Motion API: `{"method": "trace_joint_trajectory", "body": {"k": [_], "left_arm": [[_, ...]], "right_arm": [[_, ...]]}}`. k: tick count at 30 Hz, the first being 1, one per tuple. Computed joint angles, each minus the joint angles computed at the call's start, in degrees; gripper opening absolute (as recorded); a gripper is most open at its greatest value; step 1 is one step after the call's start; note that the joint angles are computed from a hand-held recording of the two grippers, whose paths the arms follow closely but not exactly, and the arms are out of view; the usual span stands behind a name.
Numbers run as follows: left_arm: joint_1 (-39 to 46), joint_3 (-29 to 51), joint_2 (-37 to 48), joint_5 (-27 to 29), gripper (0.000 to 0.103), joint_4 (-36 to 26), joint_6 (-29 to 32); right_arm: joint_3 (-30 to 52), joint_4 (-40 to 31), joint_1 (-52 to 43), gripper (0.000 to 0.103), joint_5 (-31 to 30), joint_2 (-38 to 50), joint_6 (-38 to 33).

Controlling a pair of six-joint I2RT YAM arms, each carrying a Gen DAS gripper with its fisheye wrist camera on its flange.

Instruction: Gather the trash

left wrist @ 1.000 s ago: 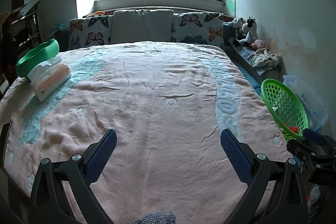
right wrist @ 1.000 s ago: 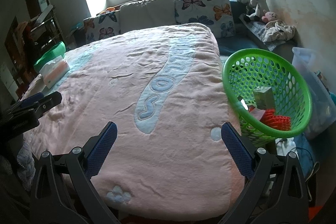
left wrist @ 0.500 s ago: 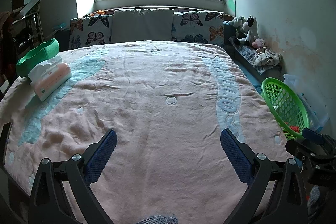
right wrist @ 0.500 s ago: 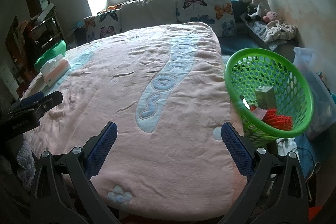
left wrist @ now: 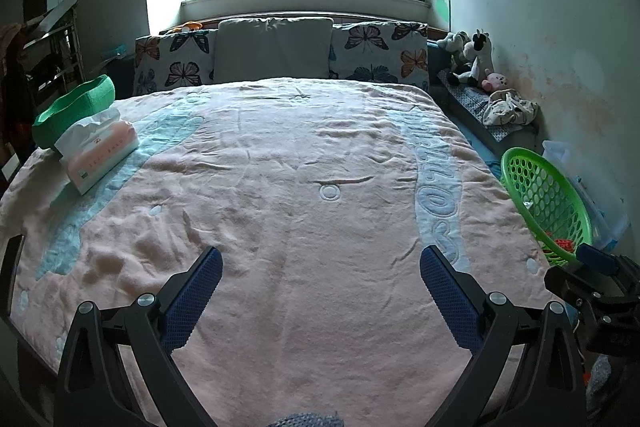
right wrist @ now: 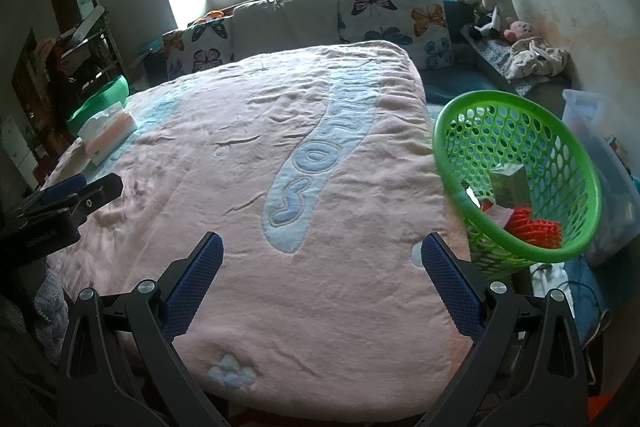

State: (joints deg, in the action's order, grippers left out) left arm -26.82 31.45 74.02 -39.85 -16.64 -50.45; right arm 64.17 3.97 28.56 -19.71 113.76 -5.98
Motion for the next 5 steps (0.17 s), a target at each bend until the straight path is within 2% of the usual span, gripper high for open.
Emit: {"method": "trace_joint_trajectory", "body": {"k": [5], "left_arm": [[0.3, 0.0, -0.2, -0.2, 0.096, -0.5, -0.4]], "right_arm": [[0.1, 0.2, 0.1, 0.098, 0.1, 0.0, 0.0]]}}
